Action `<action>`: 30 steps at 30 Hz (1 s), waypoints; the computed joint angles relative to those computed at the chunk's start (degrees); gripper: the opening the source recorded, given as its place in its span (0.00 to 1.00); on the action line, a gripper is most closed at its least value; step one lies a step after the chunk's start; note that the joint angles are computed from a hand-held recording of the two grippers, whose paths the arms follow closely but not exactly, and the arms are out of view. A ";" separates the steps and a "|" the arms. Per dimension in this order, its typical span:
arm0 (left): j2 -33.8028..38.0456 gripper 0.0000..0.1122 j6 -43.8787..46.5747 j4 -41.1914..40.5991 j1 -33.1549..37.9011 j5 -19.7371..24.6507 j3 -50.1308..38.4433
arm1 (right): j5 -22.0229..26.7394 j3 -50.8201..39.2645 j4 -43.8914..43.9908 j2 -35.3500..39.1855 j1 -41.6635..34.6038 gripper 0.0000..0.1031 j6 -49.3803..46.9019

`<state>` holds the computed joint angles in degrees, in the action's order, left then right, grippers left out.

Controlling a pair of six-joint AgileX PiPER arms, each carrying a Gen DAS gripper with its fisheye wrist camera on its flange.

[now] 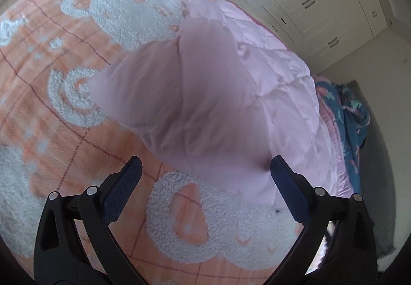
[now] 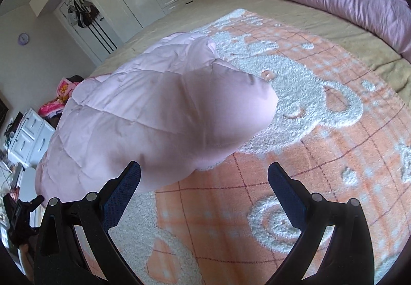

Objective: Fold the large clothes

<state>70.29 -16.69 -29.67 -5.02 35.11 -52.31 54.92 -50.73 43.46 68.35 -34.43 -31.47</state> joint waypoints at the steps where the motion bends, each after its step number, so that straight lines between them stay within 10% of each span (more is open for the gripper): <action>1: 0.92 0.83 2.64 -3.81 1.22 -0.40 0.16 | 0.17 -0.35 0.92 0.94 -0.05 0.96 0.00; 12: 6.29 0.84 10.92 -15.43 4.36 -4.40 0.35 | -0.07 -3.15 11.44 10.62 0.79 0.96 -0.60; 30: 10.16 0.84 10.36 -12.85 2.09 -7.88 -2.06 | -4.63 -3.61 19.31 17.05 4.96 0.96 -8.90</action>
<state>80.46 -6.34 -42.53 -2.93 27.23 -54.37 50.29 -54.34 62.77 85.39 -29.47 -40.36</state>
